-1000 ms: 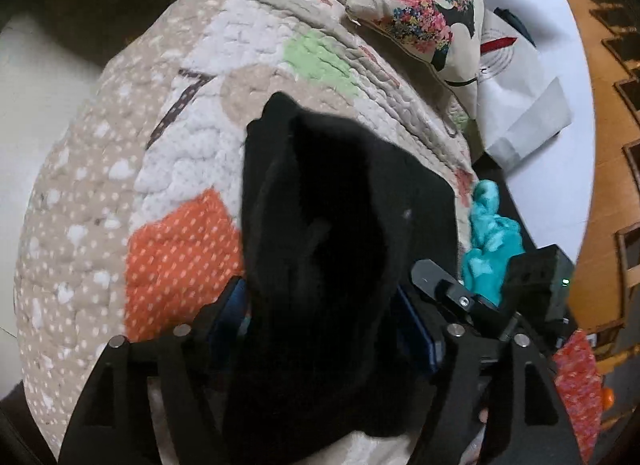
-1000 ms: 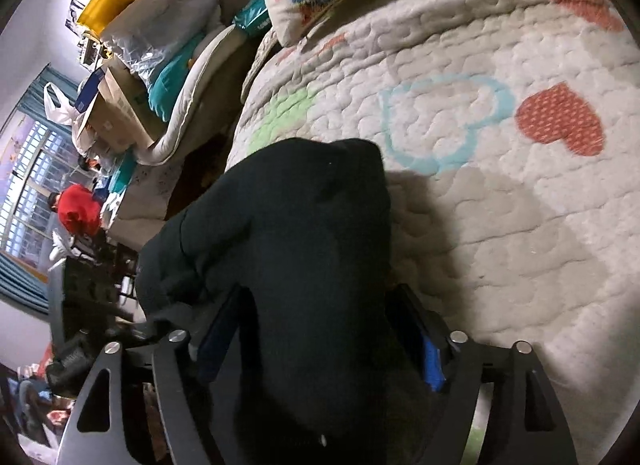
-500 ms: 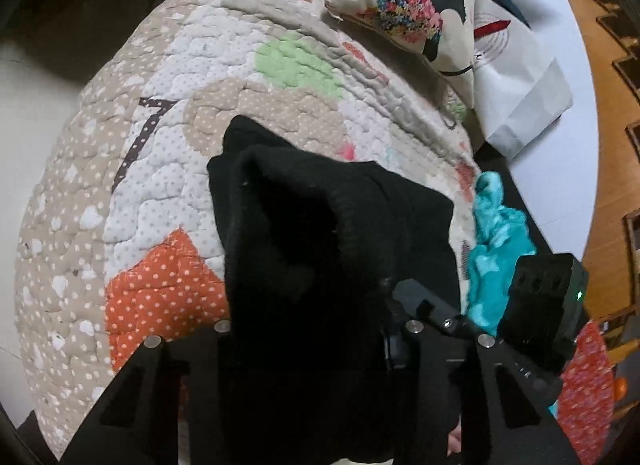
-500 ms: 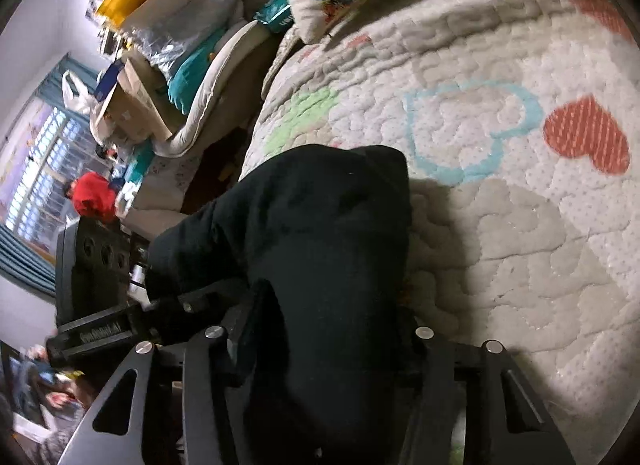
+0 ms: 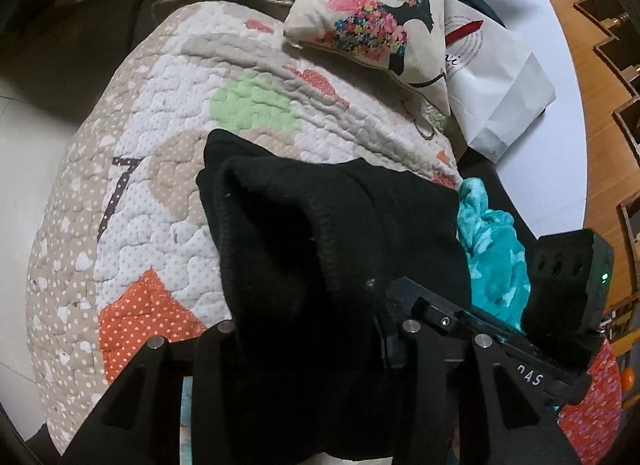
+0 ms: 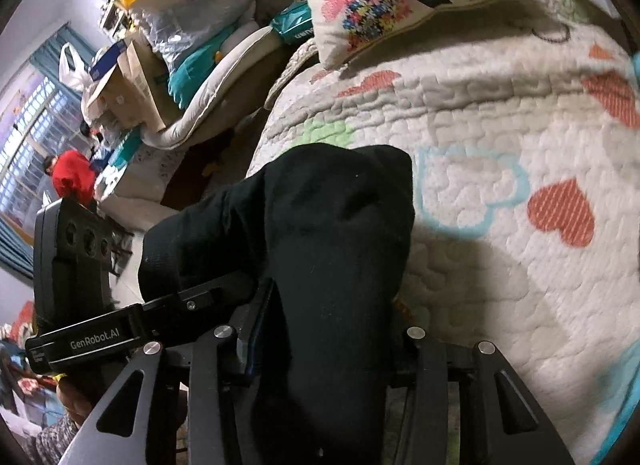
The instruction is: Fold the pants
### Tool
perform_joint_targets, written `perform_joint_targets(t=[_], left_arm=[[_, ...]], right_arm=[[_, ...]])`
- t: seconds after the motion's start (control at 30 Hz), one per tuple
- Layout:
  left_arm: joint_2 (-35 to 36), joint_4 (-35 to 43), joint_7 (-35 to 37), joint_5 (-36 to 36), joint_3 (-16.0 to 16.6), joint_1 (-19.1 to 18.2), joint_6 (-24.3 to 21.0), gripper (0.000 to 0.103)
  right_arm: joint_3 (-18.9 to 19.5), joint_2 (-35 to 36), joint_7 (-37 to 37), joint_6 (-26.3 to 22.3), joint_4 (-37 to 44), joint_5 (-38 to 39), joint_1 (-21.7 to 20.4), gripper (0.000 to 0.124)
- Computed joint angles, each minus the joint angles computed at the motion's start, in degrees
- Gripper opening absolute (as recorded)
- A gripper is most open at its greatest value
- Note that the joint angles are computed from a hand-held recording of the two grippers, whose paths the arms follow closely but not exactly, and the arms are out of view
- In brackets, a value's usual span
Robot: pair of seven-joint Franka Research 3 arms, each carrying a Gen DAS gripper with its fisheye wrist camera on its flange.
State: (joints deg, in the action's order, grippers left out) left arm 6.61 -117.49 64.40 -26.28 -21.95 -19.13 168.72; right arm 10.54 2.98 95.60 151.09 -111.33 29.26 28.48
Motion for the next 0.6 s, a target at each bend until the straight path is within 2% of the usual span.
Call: perform_joint_targets(t=[0.2, 0.33, 0.4, 0.6], left_arm=[[0.9, 2.06, -4.57, 5.89, 1.05, -0.72, 0.04, 0.039], [1.31, 3.16, -1.16, 1.13, -0.94, 1.35, 0.17, 0.039], [1.49, 3.96, -0.84, -0.04, -0.88, 1.74, -0.5, 0.039], [2.61, 7.66, -11.3, 12.18, 3.15, -0.65, -5.08, 0.039]], right_arm=[[-0.77, 2.13, 3.15, -7.62, 7.3, -8.07, -0.16, 0.047], [-1.07, 3.9, 3.55, -11.68, 11.93, -10.52, -0.39, 0.047], [-1.16, 4.55, 3.4, -12.98, 13.71, -11.31, -0.45, 0.046], [-1.19, 5.97, 1.92, -13.5, 16.66, -11.91, -0.4, 0.045]])
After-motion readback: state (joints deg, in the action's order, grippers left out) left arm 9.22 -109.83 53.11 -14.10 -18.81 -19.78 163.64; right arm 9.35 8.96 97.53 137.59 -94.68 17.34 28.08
